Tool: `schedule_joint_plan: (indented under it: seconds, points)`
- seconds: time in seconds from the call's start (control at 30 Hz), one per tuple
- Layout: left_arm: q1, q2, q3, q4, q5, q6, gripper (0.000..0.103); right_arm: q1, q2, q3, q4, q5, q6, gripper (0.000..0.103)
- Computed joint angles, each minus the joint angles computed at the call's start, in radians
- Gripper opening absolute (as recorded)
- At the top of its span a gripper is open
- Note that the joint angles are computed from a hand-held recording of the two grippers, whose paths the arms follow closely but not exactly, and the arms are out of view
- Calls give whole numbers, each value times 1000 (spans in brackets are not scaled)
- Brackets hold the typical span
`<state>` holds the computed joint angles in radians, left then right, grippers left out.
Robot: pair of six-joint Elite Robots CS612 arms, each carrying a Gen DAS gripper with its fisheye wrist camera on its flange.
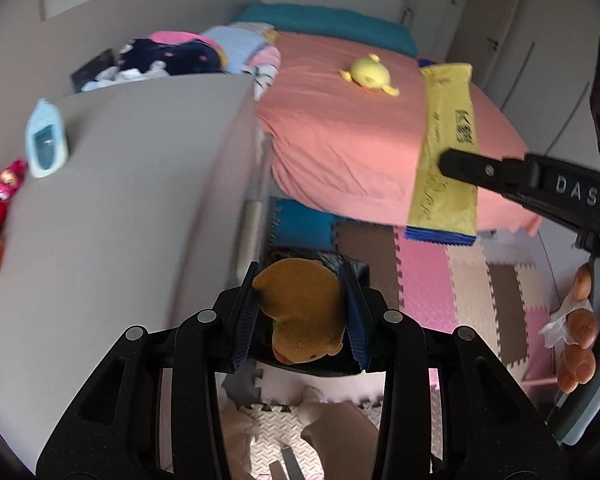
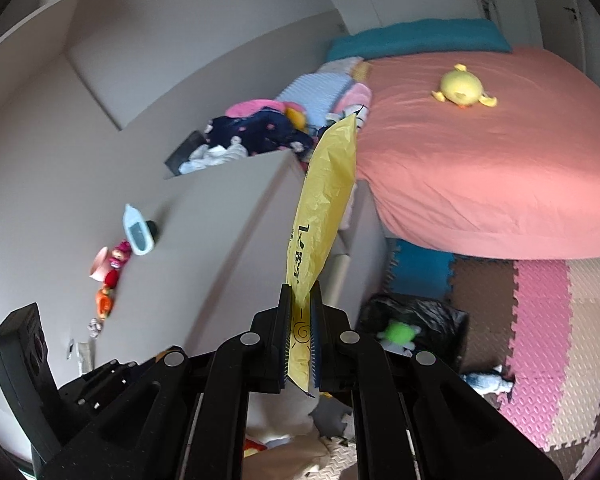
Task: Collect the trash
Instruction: 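Carry brown plush and yellow bag to the trash bag and release both, then return to the desk and grasp the folded paper note with the left gripper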
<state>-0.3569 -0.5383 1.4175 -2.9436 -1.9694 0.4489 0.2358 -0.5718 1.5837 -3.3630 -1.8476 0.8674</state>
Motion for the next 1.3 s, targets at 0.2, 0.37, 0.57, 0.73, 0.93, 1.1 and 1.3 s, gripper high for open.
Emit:
schedule_joint_plan:
  seconds: [0.2, 0.37, 0.57, 0.73, 0.93, 1.1, 1.3]
  points:
    - [-25, 20, -27, 76, 51, 14, 97, -4, -2, -3, 102, -62, 49, 71]
    - [-20, 35, -47, 82, 58, -12, 97, -7, 5, 3, 86, -81, 81, 77]
    - [-14, 36, -56, 107, 45, -16, 97, -9, 9, 1, 87, -62, 96, 77]
    - [-9, 32, -51, 107, 29, -19, 97, -3, 8, -11, 101, -66, 92, 77]
    - [4, 30, -56, 116, 7, -10, 97, 7, 11, -30, 105, -61, 93, 77]
    - [22, 26, -58, 106, 6, -1, 97, 22, 26, -65, 81, -62, 83, 85]
    - [65, 29, -79, 69, 30, -24, 97, 36, 55, -141, 94, -21, 69, 100]
